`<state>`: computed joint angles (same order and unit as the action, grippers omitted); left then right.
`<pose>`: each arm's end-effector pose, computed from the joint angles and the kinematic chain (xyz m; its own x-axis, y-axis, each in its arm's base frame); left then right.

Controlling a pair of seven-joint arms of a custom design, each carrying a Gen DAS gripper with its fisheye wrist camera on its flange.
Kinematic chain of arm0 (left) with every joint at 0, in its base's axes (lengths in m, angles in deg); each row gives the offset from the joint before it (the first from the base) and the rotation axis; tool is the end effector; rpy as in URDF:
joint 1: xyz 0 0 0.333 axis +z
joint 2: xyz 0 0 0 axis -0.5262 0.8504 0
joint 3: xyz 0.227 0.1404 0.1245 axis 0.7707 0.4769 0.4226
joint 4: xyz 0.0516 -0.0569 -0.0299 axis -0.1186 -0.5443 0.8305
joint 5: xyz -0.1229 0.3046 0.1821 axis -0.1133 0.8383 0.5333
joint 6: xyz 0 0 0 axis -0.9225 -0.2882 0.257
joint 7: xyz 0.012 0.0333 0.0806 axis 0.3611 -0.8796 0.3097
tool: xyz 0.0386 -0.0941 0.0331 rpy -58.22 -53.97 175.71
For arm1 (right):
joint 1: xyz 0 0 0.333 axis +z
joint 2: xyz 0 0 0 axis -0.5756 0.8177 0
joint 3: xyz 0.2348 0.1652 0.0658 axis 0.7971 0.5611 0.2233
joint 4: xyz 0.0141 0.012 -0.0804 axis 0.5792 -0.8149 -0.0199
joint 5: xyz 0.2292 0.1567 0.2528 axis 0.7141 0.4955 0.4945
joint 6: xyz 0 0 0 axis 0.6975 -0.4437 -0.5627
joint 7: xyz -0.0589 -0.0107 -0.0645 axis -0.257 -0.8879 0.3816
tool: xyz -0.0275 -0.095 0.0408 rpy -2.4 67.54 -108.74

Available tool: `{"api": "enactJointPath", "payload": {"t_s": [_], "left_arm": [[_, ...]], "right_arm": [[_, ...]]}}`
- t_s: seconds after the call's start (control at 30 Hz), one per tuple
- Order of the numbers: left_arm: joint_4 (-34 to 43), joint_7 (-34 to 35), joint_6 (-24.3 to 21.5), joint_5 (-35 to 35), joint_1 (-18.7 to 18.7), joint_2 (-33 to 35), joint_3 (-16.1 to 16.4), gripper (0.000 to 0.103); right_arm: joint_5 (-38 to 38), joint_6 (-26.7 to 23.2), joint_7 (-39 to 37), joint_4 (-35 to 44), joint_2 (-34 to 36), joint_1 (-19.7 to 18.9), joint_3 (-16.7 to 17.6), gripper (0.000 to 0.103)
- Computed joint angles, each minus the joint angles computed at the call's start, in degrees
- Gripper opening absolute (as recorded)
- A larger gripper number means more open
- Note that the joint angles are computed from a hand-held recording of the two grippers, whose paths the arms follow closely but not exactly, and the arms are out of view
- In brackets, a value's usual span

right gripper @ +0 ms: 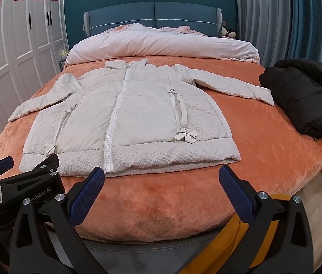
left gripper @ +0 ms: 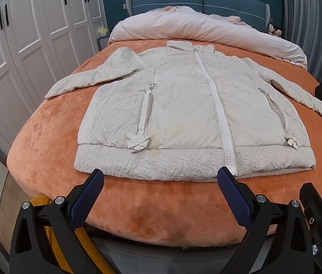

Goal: Fold large clothes

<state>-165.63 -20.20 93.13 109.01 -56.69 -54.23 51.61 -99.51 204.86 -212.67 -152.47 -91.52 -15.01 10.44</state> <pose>0.4768 -0.3970 0.4458 -0.1422 -0.9876 -0.0660 -0.7369 0.1501 -0.6591 0.4079 0.2555 0.4444 -0.3231 -0.9463 -0.0099 -0.6058 0.2148 -0.7660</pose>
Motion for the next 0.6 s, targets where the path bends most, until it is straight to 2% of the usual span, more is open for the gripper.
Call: {"api": "enactJointPath", "payload": {"t_s": [0.6], "left_arm": [[-0.8, -0.01, 0.04, -0.18, 0.12, -0.12, -0.02, 0.096]], "right_arm": [[0.81, 0.04, 0.34, -0.06, 0.81, 0.34, -0.12, 0.098]]}}
